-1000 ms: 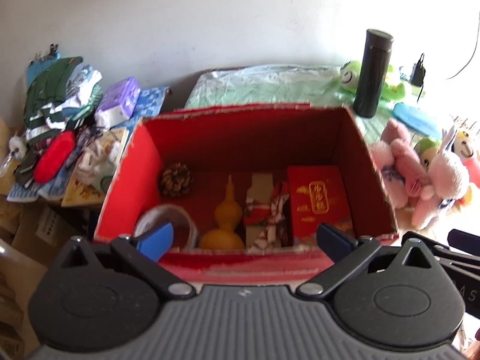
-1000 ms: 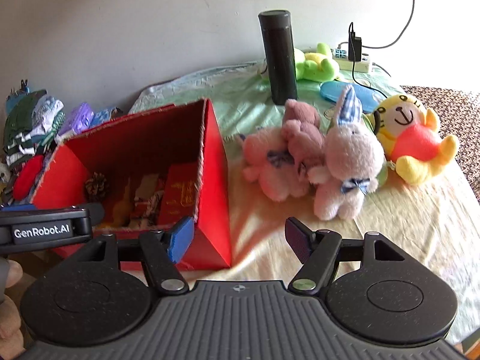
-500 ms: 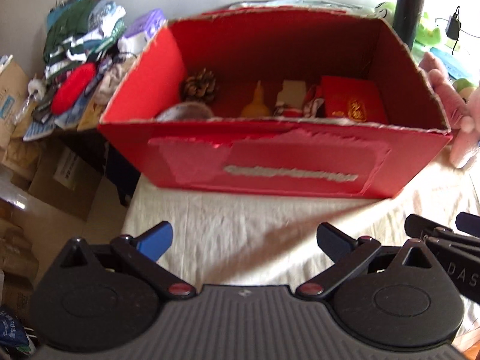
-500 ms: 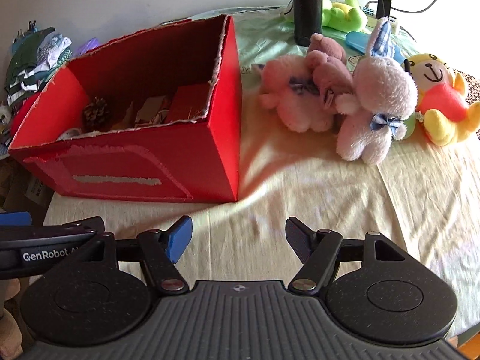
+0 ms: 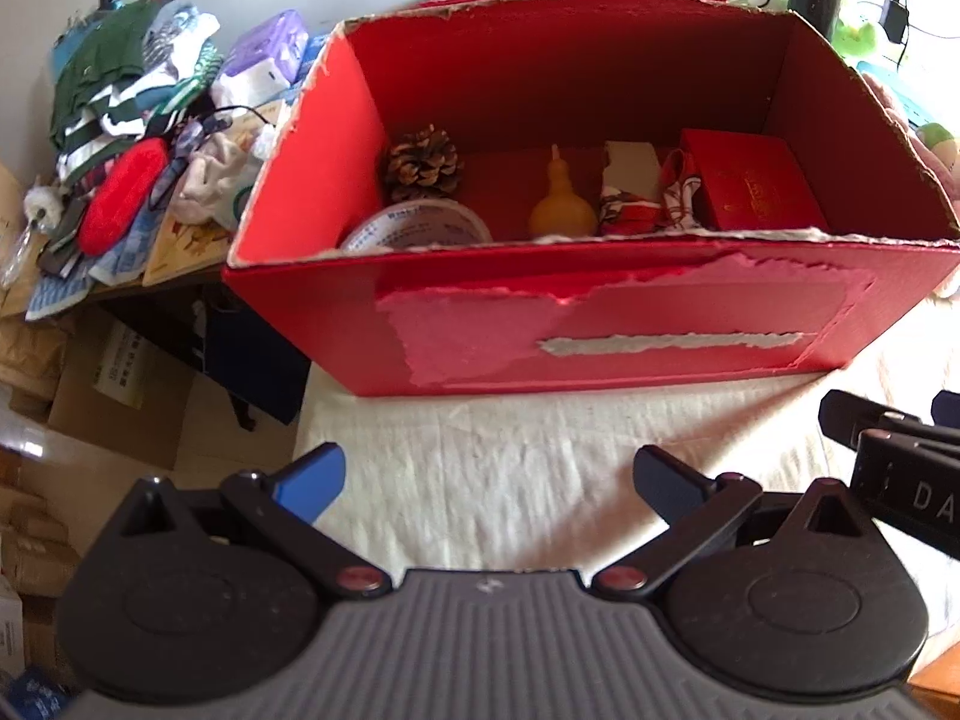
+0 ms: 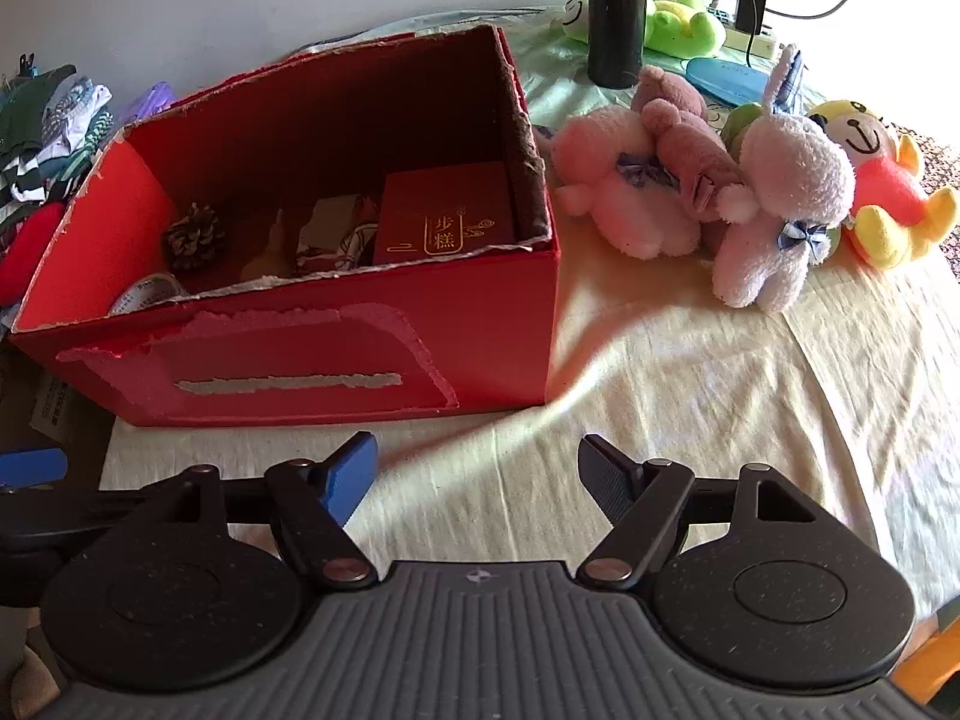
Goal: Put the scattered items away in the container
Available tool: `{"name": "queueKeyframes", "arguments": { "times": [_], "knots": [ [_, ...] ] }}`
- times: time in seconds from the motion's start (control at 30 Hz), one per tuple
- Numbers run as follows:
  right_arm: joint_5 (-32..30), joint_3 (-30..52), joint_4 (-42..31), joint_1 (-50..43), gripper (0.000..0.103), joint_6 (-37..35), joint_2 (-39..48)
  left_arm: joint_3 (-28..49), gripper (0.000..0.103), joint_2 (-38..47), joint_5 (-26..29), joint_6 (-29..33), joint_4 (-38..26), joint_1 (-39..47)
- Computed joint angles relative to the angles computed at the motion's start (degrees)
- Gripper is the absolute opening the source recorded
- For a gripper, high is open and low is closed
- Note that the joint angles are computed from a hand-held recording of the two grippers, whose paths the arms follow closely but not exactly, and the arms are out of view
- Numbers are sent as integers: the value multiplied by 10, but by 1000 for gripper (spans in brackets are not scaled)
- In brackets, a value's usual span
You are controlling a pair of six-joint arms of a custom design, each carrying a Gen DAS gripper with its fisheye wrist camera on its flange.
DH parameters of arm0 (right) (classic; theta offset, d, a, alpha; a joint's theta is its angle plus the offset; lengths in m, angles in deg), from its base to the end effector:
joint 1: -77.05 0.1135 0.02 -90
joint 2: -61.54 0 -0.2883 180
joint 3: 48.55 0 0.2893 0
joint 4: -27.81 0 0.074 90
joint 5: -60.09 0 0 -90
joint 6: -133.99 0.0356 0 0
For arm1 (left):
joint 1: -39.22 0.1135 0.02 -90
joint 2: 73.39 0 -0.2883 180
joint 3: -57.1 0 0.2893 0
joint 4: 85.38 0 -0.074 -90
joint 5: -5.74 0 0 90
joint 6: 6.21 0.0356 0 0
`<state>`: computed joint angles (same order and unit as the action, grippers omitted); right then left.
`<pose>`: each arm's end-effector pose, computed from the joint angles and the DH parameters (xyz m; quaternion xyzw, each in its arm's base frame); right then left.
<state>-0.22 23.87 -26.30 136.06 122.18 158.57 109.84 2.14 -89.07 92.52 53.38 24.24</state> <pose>0.1896 0.2814 0.1763 0.1851 0.9443 -0.0046 0.2720 0.2545 -0.0650 0.1822 0.1908 0.9547 0.0286 0.2264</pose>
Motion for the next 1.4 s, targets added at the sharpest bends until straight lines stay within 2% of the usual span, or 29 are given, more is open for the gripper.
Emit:
{"name": "queueKeyframes", "arguments": {
  "times": [0.13, 0.27, 0.43, 0.63, 0.83, 0.97, 1.17, 1.4],
  "knots": [
    [30, 53, -49, 15, 77, 22, 33, 0, 102, -2, 24, 42, 18, 30],
    [62, 74, -61, 35, 78, 67, 45, 9, 102, 5, 59, 82, 17, 68],
    [72, 97, -66, 43, 80, 101, 63, 11, 102, -3, 85, 122, 15, 97],
    [131, 145, -110, 63, 80, 119, 83, 26, 102, -27, 114, 133, 9, 124],
    [152, 168, -135, 62, 80, 123, 92, 45, 102, -23, 117, 129, 3, 126],
    [148, 162, -126, 52, 80, 95, 86, 58, 102, -13, 116, 109, -3, 120],
    [151, 148, -102, 30, 80, 42, 66, 72, 102, -11, 85, 69, 6, 91],
    [153, 143, -80, -7, 81, -68, 47, 107, 102, 19, 42, 13, 7, 49]
  ]
}}
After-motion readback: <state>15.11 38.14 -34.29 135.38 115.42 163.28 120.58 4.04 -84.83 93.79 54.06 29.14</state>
